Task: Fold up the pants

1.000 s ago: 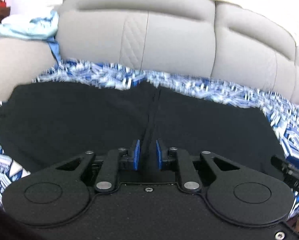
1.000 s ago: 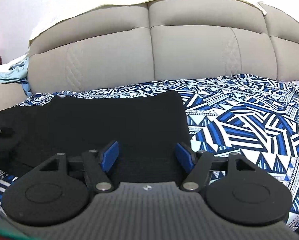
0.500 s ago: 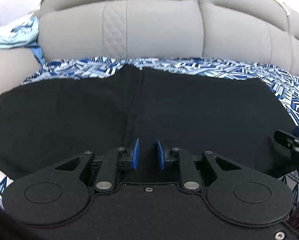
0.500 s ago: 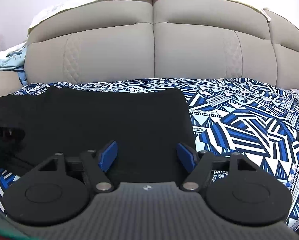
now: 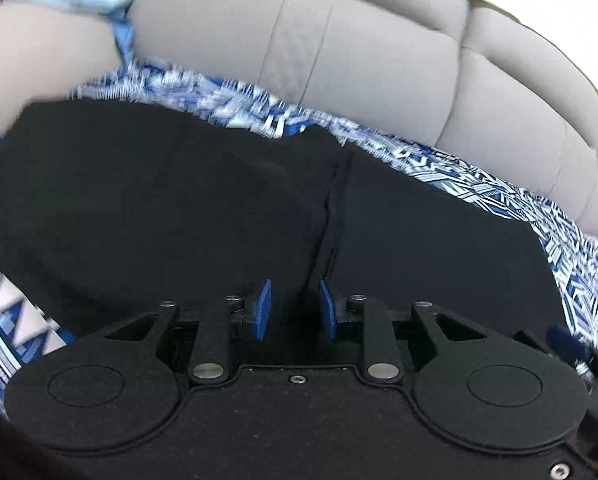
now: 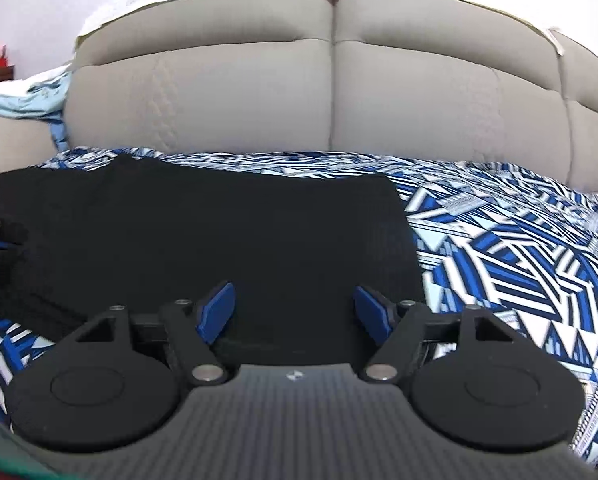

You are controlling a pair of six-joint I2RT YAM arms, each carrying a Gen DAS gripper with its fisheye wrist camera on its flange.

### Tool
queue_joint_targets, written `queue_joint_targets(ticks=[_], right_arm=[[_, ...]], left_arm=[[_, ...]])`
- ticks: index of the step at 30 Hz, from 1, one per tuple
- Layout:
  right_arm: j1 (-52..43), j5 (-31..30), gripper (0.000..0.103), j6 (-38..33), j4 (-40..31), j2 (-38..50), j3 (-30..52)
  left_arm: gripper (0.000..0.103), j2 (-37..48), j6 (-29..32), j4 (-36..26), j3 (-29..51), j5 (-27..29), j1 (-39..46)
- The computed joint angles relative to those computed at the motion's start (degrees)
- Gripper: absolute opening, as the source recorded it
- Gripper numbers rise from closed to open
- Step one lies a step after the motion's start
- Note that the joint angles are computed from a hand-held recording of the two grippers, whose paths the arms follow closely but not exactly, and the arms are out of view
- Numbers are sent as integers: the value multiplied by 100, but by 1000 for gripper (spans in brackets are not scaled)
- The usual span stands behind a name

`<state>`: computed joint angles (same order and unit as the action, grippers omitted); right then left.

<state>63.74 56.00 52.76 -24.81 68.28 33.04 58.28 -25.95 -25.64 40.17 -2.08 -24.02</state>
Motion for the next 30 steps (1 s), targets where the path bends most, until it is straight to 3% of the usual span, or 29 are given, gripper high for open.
queue_joint_targets(ticks=[2, 8, 12, 15, 17, 20, 24, 26, 29, 30], right_arm=[[103, 7, 80, -164, 142, 135, 66], [-216, -327, 80, -925, 539, 338, 463], [-1094, -1143, 81, -2357, 1031, 769, 1284], [-1579, -1667, 82, -3760, 1765, 1474, 1934], [-1795, -2016, 82, -4386, 1853, 2006, 2464], [-2112, -2715, 82, -4853, 1680, 2785, 3326], [-2406, -3500, 81, -4927, 1318, 3534, 4146], [-2519, -3868, 73, -4862, 1143, 3763, 4336], [-2676, -4433, 32, -4598, 1274, 3747, 4288], [-2667, -4362, 13, -4493, 1296, 3742, 4277]], left_arm=[[24, 112, -115, 72, -31, 302, 180], [26, -22, 68, 31, -159, 71, -74], [26, -34, 115, -6, -155, 51, -121], [25, 35, 152, -38, -93, 216, 28], [23, 63, 211, -73, -61, 316, 144], [11, 133, 328, -112, -30, 272, 246], [11, 85, 410, -34, -119, 747, 623], [11, 78, 466, -9, -142, 850, 705], [11, 53, 584, 63, -197, 928, 757], [11, 56, 599, 102, -217, 966, 780]])
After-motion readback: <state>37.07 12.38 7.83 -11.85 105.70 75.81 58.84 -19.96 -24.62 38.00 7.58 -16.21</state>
